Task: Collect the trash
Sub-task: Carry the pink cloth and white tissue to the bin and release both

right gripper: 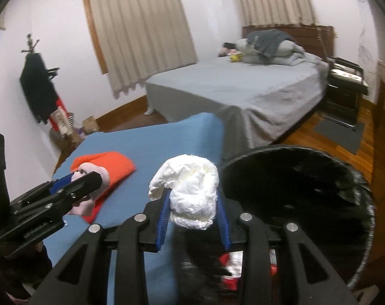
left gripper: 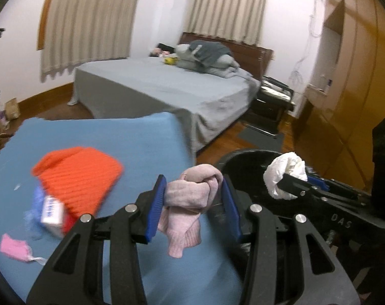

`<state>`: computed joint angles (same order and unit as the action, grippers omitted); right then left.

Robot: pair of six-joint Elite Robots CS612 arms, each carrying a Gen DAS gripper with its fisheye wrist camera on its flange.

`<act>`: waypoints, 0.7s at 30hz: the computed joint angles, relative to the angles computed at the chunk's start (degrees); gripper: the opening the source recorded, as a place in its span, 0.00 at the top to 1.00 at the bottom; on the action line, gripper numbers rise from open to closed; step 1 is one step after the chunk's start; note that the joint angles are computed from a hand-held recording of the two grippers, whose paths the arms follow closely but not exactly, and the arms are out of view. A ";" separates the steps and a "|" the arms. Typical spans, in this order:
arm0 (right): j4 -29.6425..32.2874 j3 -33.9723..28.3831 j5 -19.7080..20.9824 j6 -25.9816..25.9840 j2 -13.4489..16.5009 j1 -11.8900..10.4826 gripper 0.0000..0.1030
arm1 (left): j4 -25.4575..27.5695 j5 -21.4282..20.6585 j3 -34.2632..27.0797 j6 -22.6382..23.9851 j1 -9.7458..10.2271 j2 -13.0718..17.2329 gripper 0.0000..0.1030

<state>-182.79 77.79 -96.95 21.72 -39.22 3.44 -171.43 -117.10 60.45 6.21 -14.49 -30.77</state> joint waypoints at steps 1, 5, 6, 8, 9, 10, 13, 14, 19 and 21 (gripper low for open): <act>-0.13 0.69 -0.63 0.41 -0.28 -0.30 0.68 | 0.22 -0.67 -0.11 0.34 -0.39 0.07 0.58; -0.26 3.03 -2.61 2.20 -1.17 -1.41 0.68 | 1.42 -2.80 -0.64 1.66 -1.90 0.44 0.58; -0.32 3.77 -3.03 2.71 -1.43 -1.75 0.68 | 1.92 -3.26 -0.89 2.10 -2.33 0.59 0.58; -0.23 4.92 -3.85 3.56 -1.85 -2.27 0.68 | 2.69 -4.05 -1.31 2.59 -2.87 0.92 0.58; 0.00 5.45 -4.26 4.02 -2.02 -2.58 0.68 | 3.11 -4.31 -1.51 2.82 -3.07 1.08 0.58; 0.19 5.99 -4.64 4.53 -2.19 -2.87 0.65 | 3.61 -4.68 -1.68 3.08 -3.34 1.25 0.58; 0.63 7.41 -5.40 5.70 -2.65 -3.54 0.65 | 5.13 -5.74 -2.67 3.58 -4.00 1.95 0.57; 0.97 7.43 -5.66 5.91 -2.65 -3.70 0.64 | 5.94 -6.12 -3.08 3.79 -4.26 2.20 0.57; 1.30 8.80 -6.91 7.21 -3.08 -4.53 0.51 | 8.56 -7.13 -4.51 4.80 -4.97 3.06 0.46; 0.82 9.31 -7.58 7.48 -3.25 -4.67 0.45 | 9.04 -6.97 -4.87 4.96 -5.16 3.26 0.43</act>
